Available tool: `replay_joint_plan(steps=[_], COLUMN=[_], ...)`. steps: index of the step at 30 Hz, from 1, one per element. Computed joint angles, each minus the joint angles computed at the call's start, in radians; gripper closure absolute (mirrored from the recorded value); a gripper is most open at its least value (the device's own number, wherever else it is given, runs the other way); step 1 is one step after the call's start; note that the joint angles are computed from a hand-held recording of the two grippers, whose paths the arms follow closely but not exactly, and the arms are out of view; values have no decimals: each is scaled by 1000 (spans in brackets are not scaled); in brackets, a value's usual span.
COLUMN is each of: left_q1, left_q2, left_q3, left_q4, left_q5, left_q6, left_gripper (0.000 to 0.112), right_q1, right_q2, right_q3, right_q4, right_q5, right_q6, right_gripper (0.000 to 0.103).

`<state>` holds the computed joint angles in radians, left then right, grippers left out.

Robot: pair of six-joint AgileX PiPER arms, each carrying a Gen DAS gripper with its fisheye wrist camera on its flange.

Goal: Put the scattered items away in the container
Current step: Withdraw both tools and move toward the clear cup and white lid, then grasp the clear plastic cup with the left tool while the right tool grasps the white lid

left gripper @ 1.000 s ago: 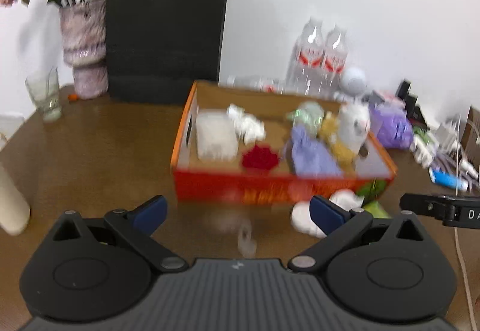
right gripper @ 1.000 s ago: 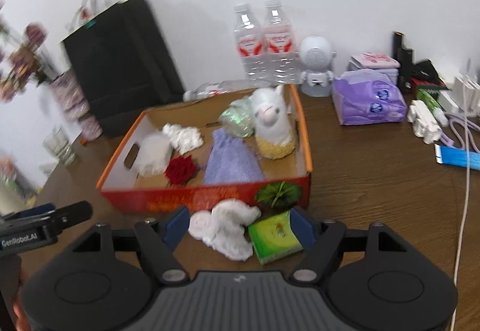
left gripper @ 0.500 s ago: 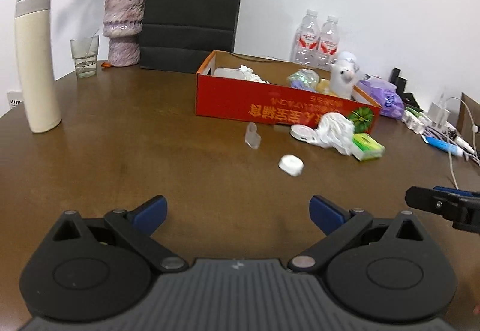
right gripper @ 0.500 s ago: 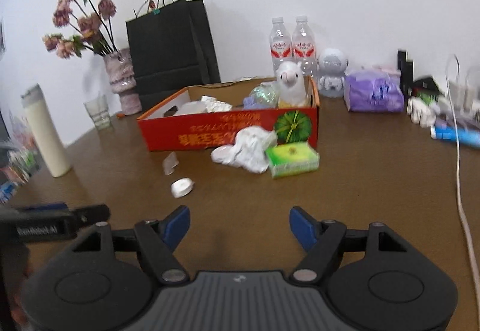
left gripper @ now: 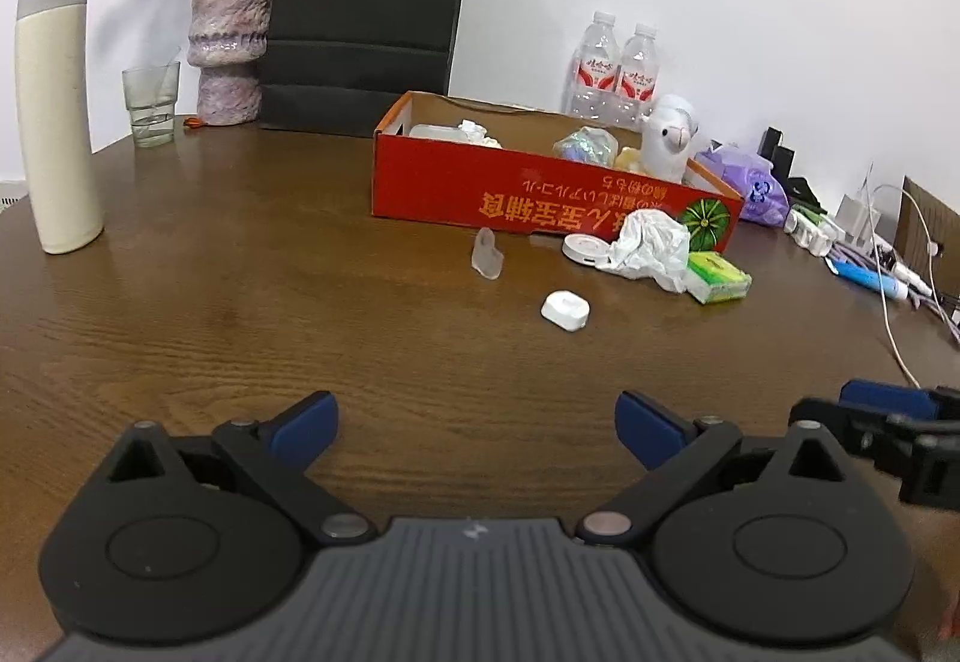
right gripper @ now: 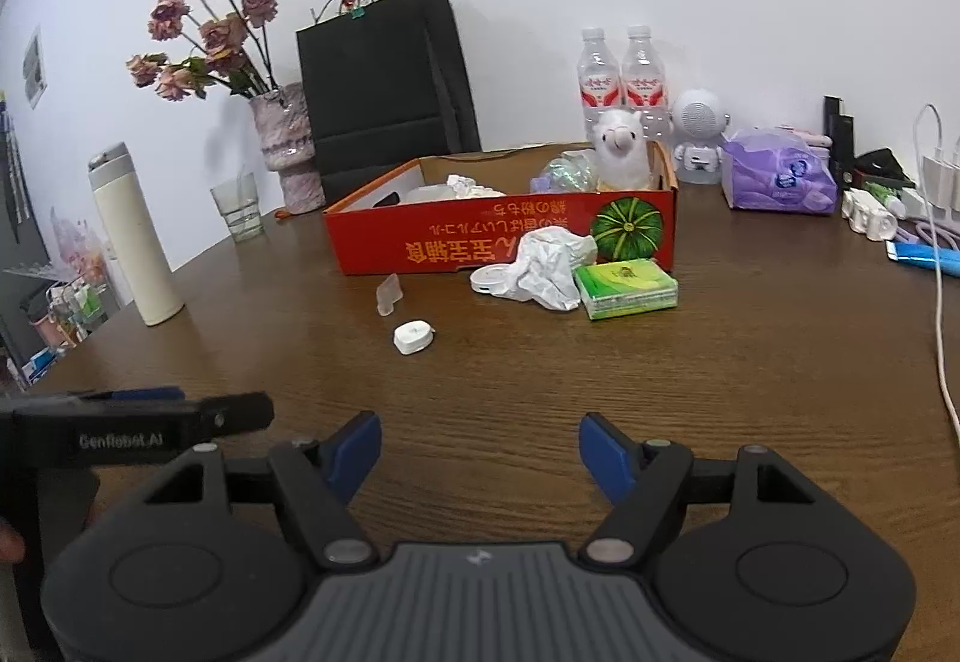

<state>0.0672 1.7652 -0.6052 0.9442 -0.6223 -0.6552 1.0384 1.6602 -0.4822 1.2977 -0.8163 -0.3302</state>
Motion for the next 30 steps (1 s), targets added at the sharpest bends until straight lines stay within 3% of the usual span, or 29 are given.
replay_joint_plan(steps=[4, 6, 9, 13, 15, 17, 19, 21, 23, 25, 28, 30], left_q1=[-21, -37, -58, -98, -128, -161, -174, -173, -167, -160, -149, -138], left_q2=[50, 82, 155, 298, 347, 383, 422, 460, 472, 465, 445, 438], left_q3=[-108, -188, -350, -609, -682, -728, -784, -841, -853, -842, -807, -799], left_q4=[58, 88, 242, 563, 611, 613, 686, 771, 760, 747, 650, 606], left_q5=[42, 68, 101, 102, 132, 183, 201, 194, 186, 176, 180, 186], left_q6=[-70, -102, -253, -595, -656, -660, -759, -875, -869, -846, -754, -730], left_gripper=[38, 44, 44, 44, 44, 52, 77, 85, 88, 99, 105, 105], right_q1=[-81, -150, -247, -352, -386, -407, -428, -455, -485, -505, -516, -504], right_q2=[19, 37, 90, 168, 211, 252, 281, 295, 297, 300, 317, 342], right_q3=[-12, -38, -117, -248, -323, -393, -442, -469, -483, -493, -499, -514], right_q4=[-99, -182, -285, -441, -468, -450, -419, -417, -442, -509, -675, -673], right_q5=[51, 97, 183, 289, 333, 372, 403, 415, 422, 435, 462, 470], right_q6=[29, 21, -35, -48, -81, -145, -202, -197, -163, -108, 32, 13], right_gripper=[38, 42, 48, 53, 56, 56, 57, 57, 57, 57, 57, 61])
